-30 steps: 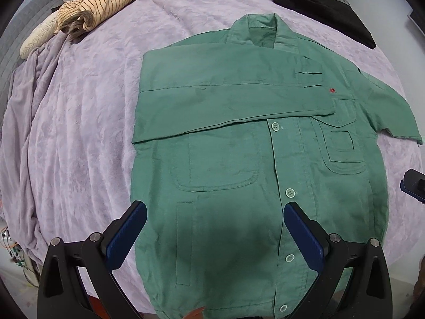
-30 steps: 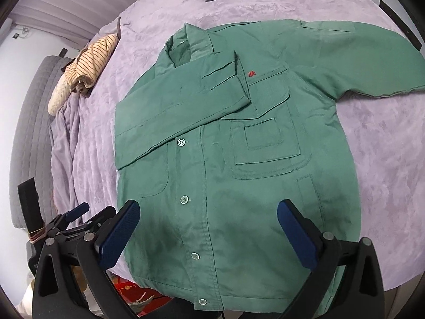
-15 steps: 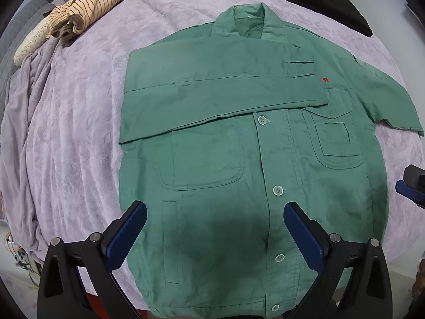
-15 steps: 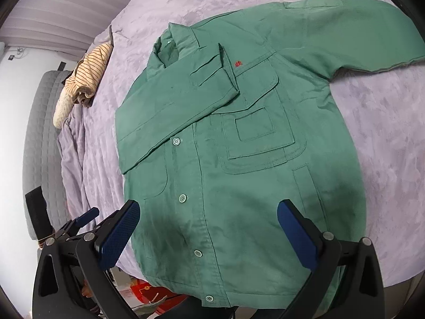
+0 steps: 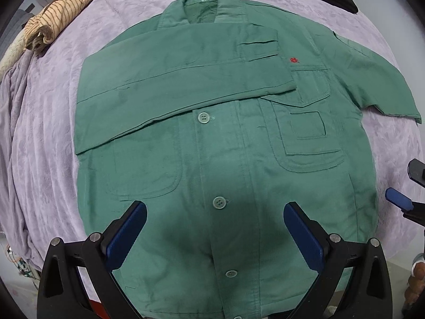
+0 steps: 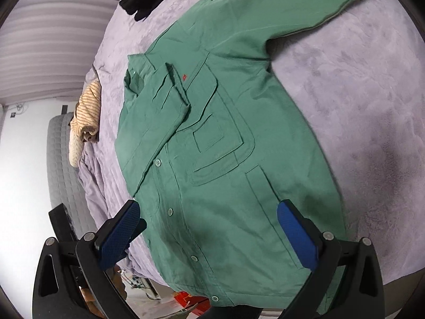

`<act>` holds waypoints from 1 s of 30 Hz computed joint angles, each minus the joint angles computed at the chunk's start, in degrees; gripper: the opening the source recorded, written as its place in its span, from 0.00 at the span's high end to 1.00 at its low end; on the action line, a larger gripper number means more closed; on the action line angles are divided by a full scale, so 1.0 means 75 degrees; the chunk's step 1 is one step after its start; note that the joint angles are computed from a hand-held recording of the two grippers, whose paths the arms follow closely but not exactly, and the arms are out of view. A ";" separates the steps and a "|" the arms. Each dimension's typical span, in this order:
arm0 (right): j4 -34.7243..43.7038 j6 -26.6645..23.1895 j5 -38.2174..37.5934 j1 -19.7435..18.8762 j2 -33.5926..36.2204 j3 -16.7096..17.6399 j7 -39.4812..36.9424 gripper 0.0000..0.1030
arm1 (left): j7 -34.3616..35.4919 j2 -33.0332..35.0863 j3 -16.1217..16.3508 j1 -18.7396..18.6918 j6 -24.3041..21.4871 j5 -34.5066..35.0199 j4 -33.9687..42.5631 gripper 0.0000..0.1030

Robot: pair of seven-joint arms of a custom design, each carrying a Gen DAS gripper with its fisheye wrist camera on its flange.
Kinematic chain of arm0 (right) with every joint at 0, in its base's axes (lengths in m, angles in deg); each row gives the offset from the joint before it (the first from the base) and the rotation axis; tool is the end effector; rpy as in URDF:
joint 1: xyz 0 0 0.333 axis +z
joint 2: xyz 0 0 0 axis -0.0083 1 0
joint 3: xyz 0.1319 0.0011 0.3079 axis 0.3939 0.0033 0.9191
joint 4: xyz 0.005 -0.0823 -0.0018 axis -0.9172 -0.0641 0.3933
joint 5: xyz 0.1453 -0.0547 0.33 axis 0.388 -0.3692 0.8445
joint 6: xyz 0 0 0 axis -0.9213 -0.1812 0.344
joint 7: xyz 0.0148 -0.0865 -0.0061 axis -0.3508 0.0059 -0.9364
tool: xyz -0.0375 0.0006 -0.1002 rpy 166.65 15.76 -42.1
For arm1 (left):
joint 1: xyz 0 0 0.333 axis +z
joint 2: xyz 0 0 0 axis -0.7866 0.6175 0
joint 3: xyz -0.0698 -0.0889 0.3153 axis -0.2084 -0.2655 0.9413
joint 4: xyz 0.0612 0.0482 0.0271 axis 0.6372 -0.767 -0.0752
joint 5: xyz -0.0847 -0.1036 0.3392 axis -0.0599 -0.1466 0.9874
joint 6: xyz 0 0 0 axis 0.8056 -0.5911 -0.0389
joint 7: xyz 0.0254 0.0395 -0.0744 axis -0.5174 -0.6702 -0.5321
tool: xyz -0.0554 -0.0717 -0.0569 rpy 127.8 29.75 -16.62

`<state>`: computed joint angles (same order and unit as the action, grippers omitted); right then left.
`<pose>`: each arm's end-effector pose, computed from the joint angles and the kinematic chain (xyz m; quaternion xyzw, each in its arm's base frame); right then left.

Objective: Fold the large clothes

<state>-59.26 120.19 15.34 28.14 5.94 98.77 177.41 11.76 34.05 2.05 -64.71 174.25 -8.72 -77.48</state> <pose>0.5748 0.4443 0.5001 -0.5090 0.7924 0.2001 0.2702 0.5785 -0.2313 0.5401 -0.6865 0.7256 -0.0302 0.0369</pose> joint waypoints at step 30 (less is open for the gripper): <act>-0.2663 0.4708 0.2593 -0.3151 -0.0735 0.0557 -0.1673 0.00 | 0.0047 0.4282 0.0230 -0.1668 -0.1450 0.0287 0.6042 0.00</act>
<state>-79.23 155.50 34.79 4.51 0.43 102.94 164.86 12.11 66.17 3.78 -77.22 163.38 -6.57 -32.17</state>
